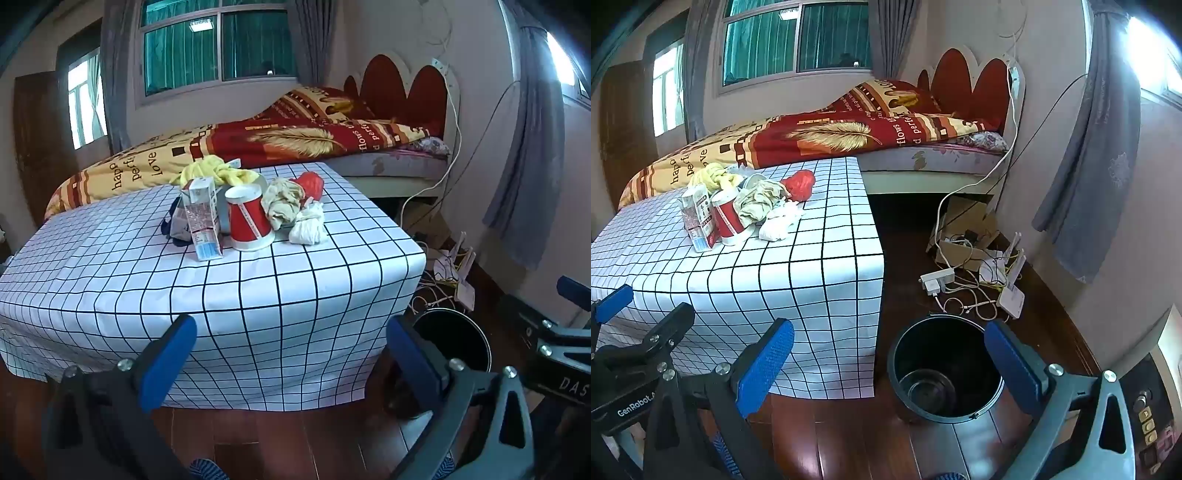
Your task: Collect trash
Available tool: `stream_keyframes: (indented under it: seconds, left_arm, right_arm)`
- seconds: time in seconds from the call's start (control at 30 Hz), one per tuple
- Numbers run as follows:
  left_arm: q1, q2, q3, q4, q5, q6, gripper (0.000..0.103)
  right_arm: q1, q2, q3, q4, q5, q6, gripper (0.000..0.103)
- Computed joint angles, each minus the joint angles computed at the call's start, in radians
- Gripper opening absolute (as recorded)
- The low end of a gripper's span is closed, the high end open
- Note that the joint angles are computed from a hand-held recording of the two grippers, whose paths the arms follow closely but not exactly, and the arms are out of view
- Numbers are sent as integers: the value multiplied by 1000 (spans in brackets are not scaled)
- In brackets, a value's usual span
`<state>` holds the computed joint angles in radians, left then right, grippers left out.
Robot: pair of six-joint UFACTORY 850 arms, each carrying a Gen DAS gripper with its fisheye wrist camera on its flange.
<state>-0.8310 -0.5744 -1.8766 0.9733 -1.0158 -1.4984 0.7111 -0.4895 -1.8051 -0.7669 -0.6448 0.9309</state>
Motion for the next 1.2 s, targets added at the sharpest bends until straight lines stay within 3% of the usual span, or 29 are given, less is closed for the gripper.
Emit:
stream_keyframes:
  seconds: [1.2]
  left_arm:
    - [-1, -5, -13, 21, -3, 0, 103]
  right_arm:
    - [-1, -7, -15, -13, 11, -4, 103]
